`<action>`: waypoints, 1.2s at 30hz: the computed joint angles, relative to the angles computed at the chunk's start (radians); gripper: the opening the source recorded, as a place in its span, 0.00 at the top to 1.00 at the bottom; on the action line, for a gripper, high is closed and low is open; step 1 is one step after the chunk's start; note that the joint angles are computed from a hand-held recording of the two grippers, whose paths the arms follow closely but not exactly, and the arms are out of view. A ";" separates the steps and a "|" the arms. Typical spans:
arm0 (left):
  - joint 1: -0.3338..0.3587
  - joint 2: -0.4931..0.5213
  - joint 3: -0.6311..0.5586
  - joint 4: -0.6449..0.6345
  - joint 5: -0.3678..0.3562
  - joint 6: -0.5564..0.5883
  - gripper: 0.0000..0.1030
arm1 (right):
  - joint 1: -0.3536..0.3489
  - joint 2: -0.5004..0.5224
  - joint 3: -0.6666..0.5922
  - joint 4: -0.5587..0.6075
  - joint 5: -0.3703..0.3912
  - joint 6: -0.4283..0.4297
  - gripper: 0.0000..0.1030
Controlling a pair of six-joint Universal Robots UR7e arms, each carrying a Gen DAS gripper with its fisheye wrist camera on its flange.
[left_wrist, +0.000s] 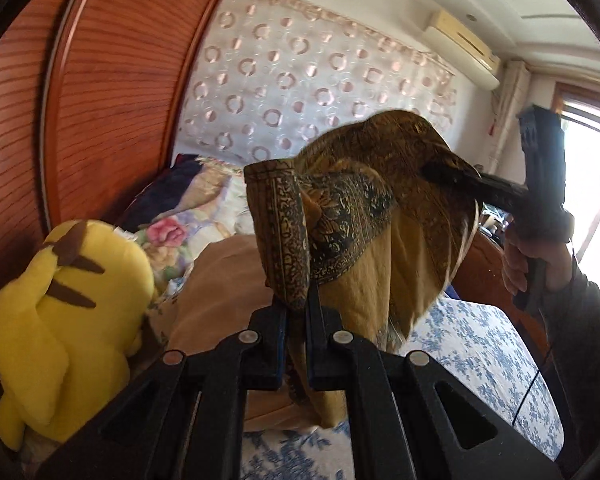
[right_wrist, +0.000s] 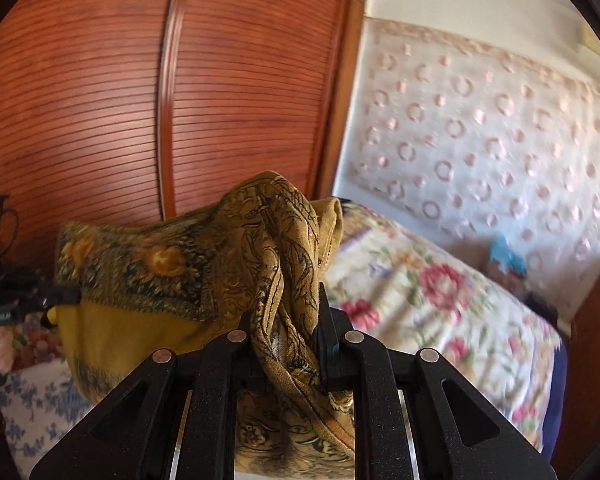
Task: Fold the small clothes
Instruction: 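Carry the folded shirt with both tools toward the yellow plush toy, then lower the shirt beside the yellow plush toy and open both tools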
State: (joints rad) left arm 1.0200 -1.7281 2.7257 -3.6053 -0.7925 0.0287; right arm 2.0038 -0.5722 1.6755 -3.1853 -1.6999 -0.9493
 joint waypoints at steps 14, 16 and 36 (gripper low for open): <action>0.090 -0.020 0.043 0.024 0.040 -0.097 0.97 | 0.073 0.327 -0.390 0.228 -0.071 0.023 0.87; 0.090 -0.028 0.036 0.050 0.047 -0.110 0.97 | 0.075 0.359 -0.440 0.267 -0.108 0.064 0.81; 0.060 -0.017 0.055 0.124 0.164 -0.151 0.77 | 0.013 0.363 -0.247 0.092 -0.158 0.096 0.38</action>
